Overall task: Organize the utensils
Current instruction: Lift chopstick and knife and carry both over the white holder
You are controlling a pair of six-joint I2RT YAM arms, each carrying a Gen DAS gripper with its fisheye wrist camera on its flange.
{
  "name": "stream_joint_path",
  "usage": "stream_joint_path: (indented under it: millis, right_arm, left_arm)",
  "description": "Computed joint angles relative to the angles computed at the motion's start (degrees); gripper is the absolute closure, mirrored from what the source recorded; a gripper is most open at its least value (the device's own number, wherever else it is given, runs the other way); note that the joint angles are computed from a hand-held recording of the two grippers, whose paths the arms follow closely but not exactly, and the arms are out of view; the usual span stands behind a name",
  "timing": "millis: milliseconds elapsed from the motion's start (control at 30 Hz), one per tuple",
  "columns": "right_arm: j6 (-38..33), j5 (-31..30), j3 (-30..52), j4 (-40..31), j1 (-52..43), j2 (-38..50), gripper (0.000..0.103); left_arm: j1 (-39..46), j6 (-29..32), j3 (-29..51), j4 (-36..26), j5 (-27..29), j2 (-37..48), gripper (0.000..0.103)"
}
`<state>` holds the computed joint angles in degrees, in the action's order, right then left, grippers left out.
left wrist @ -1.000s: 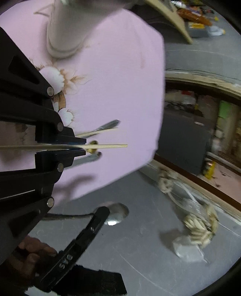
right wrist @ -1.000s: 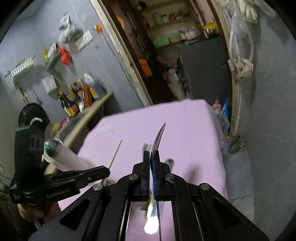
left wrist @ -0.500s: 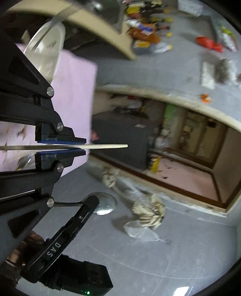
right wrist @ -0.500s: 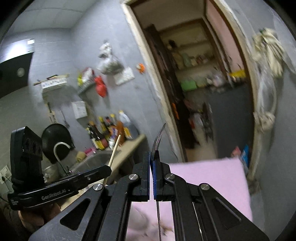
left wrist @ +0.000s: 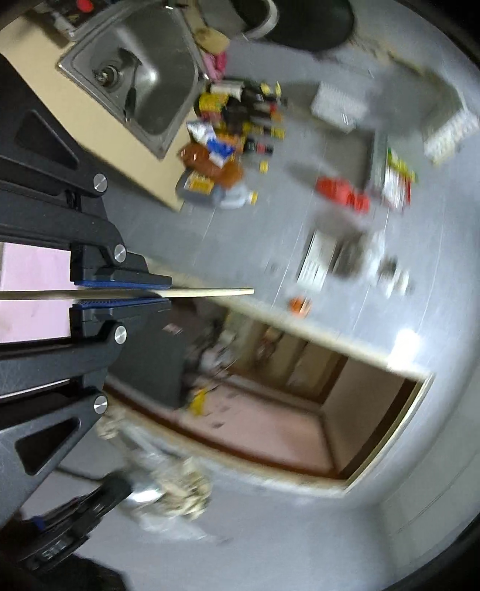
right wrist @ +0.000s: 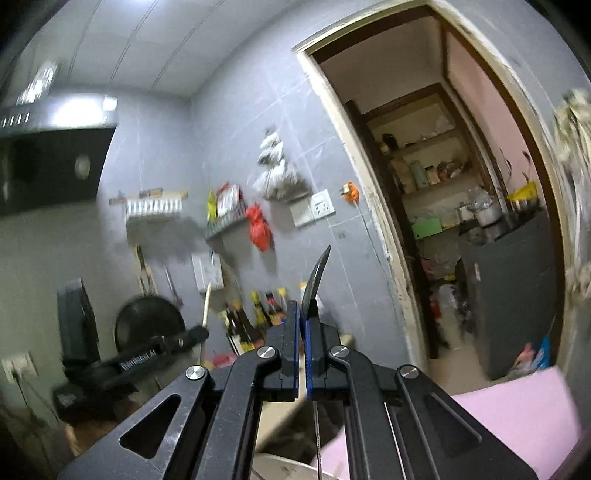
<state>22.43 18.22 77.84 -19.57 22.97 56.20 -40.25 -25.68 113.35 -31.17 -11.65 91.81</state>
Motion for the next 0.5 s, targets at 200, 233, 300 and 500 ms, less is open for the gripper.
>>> stream_joint_path:
  millis: [200, 233, 300, 500]
  right_arm:
    - [4.34, 6.50, -12.53, 9.73, 2.81, -2.68, 0.100]
    - [4.74, 7.17, -13.65, 10.48, 3.05, -2.75, 0.100]
    - [5.18, 8.56, -16.03, 12.37, 3.67, -2.75, 0.100]
    - [5.33, 10.71, -22.21, 17.56, 4.96, -2.90, 0.100]
  left_arm:
    - [1.47, -3.78, -12.63, 10.29, -2.25, -2.90, 0.098]
    - [1.24, -3.78, -14.34, 11.59, -2.55, -3.25, 0.098]
    - [0.88, -3.49, -17.70, 14.36, -3.51, -4.30, 0.098]
    - [-2.22, -2.52, -27.66, 24.13, -10.00, -7.70, 0.098]
